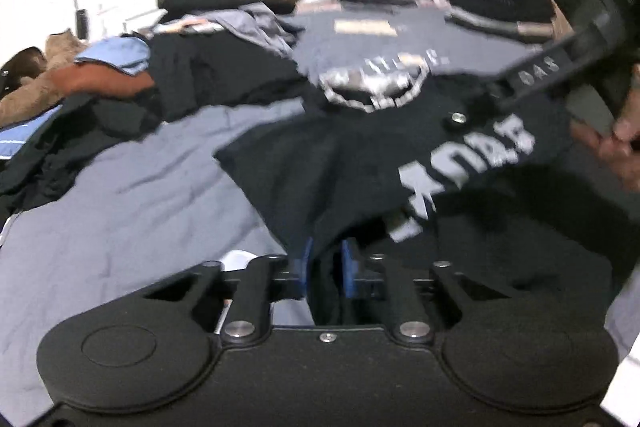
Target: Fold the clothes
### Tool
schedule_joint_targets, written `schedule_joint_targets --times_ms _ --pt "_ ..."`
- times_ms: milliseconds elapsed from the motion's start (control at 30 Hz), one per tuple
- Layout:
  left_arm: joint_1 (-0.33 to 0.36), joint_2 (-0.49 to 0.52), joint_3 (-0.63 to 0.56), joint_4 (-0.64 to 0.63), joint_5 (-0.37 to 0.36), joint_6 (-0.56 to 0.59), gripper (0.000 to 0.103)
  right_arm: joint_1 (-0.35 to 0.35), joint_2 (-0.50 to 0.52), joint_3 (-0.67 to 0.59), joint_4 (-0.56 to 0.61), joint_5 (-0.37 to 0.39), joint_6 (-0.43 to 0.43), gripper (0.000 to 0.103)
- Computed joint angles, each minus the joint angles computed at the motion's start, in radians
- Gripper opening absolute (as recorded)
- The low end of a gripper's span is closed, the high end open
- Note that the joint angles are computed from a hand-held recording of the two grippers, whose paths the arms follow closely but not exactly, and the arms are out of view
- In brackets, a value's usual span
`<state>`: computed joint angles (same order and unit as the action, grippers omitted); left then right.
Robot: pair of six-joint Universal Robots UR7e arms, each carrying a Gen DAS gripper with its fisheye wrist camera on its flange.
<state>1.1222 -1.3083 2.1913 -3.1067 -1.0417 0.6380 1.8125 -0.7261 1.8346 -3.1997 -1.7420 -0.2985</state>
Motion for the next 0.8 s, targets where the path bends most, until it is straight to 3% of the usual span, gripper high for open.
schedule_joint_targets --times_ms 400,467,533,600,700,800 --pt "0.007 0.033 -0.036 -0.023 0.051 -0.032 0.017 0.0 0.079 -0.108 0.144 0.017 0.086 0.057" --pt "0.009 0.028 -0.04 -0.02 0.058 -0.05 0.017 -0.005 0.082 -0.108 0.15 0.034 0.099 0.046" --pt "0.015 0.018 -0.046 -0.003 0.053 -0.065 0.017 -0.007 0.079 -0.1 0.145 0.045 0.105 0.014" --pt "0.02 0.005 -0.049 0.024 0.042 -0.076 0.017 -0.007 0.066 -0.08 0.126 0.045 0.103 0.007" --pt "0.024 -0.009 -0.049 0.061 0.021 -0.085 0.017 0.002 0.033 -0.031 0.071 0.031 0.035 0.003" --pt "0.023 -0.015 -0.047 0.088 -0.003 -0.078 0.028 0.009 0.008 -0.001 0.047 0.011 -0.014 0.002"
